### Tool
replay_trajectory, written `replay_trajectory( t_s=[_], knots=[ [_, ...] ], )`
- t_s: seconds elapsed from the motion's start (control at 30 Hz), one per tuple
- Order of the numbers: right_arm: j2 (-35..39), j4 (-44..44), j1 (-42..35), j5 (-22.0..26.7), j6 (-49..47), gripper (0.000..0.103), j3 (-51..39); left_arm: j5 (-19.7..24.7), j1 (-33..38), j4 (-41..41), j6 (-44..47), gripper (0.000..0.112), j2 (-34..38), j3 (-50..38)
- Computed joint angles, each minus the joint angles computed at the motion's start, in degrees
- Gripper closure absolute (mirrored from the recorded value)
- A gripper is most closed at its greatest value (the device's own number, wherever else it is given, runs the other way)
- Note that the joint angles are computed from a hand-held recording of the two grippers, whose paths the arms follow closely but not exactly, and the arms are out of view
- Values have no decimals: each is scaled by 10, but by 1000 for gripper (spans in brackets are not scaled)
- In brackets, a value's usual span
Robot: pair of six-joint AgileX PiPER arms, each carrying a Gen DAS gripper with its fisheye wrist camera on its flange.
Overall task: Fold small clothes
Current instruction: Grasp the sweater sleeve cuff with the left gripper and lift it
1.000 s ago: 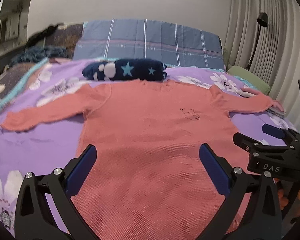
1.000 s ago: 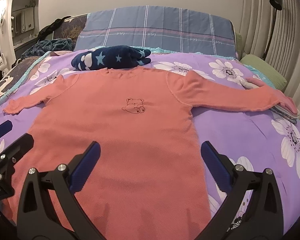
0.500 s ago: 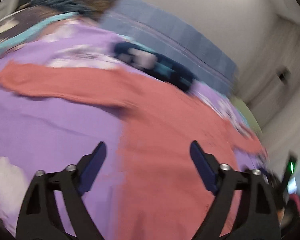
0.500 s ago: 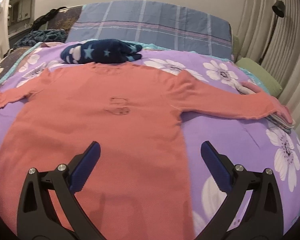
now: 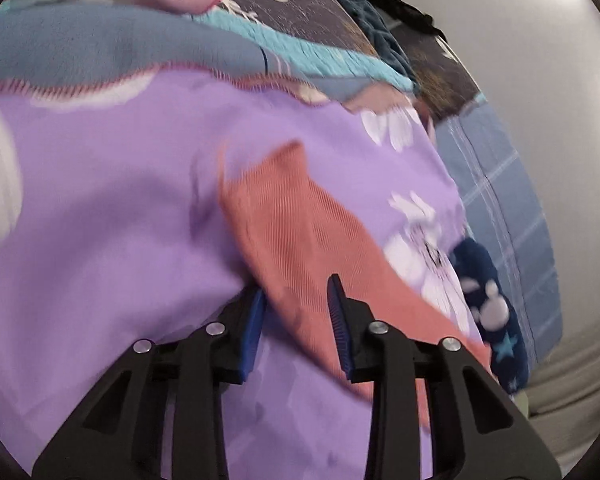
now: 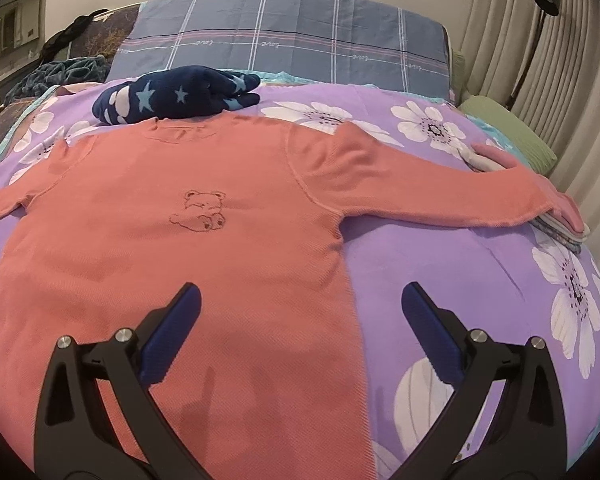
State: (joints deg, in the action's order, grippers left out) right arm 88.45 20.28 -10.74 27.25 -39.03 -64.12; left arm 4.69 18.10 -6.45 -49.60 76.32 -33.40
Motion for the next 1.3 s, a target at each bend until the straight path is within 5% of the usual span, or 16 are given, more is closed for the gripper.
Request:
replay_trajectory(
  t_s=[0.1, 0.13, 0.27, 0.4, 0.53, 0.7, 0.8, 0.97, 1.07, 1.1, 1.23, 1.3],
  knots=[
    [3, -7, 4, -1, 5, 2, -1, 27, -5, 162, -146, 90, 34, -46],
    [6, -9, 4, -1, 8, 2, -3, 27, -14, 190, -169, 111, 42, -61],
    [17, -4, -6, 3, 7, 2, -12, 53, -98, 403, -370, 111, 25, -103],
    [31, 5, -17, 7, 4, 2, -22, 113, -244, 457, -367, 111, 51, -229],
    [35, 49, -39, 19, -31, 2, -24, 169, -393, 431, -259, 110, 140, -407],
    [42, 62, -65, 19, -47, 2, -24, 237, -514, 268, -25, 109, 332, -673],
    [51, 64, -86, 26, -48, 2, -32, 305, -553, 215, 46, 78, 442, -805],
    [79, 95, -120, 65, -76, 2, -67, 323, -570, 190, 70, 72, 490, -807],
    [118, 121, -124, 140, -92, 4, -131, 317, -565, 180, 68, 72, 483, -775],
    [129, 133, -123, 162, -97, 8, -152, 309, -563, 168, 76, 72, 478, -765],
    [202, 144, -87, 256, -80, 59, -289, 305, -574, 153, 109, 72, 473, -769],
    [265, 145, -68, 322, -46, 64, -398, 316, -579, 137, 135, 71, 483, -791]
  ],
)
